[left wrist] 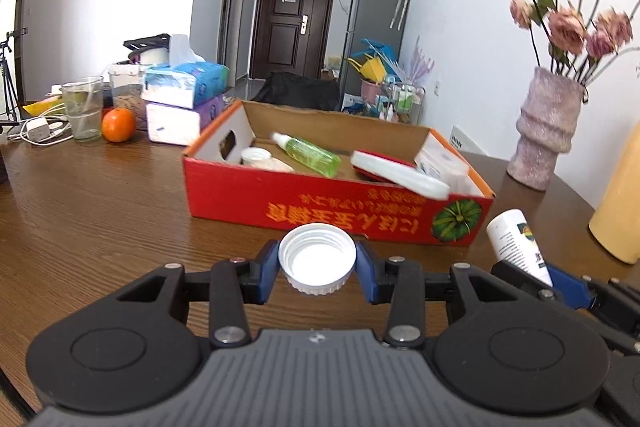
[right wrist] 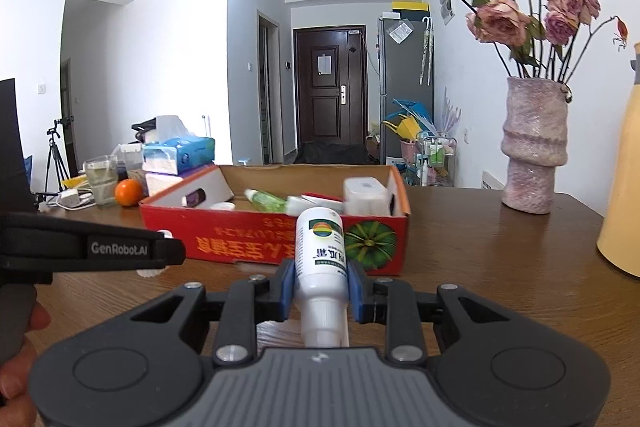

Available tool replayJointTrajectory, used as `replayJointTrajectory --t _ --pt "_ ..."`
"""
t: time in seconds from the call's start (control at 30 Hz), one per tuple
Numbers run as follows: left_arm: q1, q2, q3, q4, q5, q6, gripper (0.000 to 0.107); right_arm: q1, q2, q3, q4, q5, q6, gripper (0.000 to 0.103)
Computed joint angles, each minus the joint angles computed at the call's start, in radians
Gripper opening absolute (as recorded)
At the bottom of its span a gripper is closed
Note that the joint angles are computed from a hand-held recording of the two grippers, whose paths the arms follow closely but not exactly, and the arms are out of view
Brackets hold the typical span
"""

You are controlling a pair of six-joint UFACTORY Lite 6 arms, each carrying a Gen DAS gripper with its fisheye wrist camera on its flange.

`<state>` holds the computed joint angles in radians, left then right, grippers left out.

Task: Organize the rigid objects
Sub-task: 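Carry the spray bottle and white cap with both tools over the box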

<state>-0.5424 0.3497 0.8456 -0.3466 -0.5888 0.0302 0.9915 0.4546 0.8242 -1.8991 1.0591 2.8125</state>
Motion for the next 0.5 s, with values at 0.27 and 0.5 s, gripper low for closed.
replayJointTrajectory --t 0.27,0.5 --pt "0.102 -0.024 0.041 0.132 0.049 -0.067 0.042 -0.013 0.068 0.163 0.020 -0.023 -0.083 0.027" --pt "0.165 0.004 0.119 0.219 0.091 -0.133 0.042 -0.047 0.132 0.300 0.010 -0.045 -0.154 0.027"
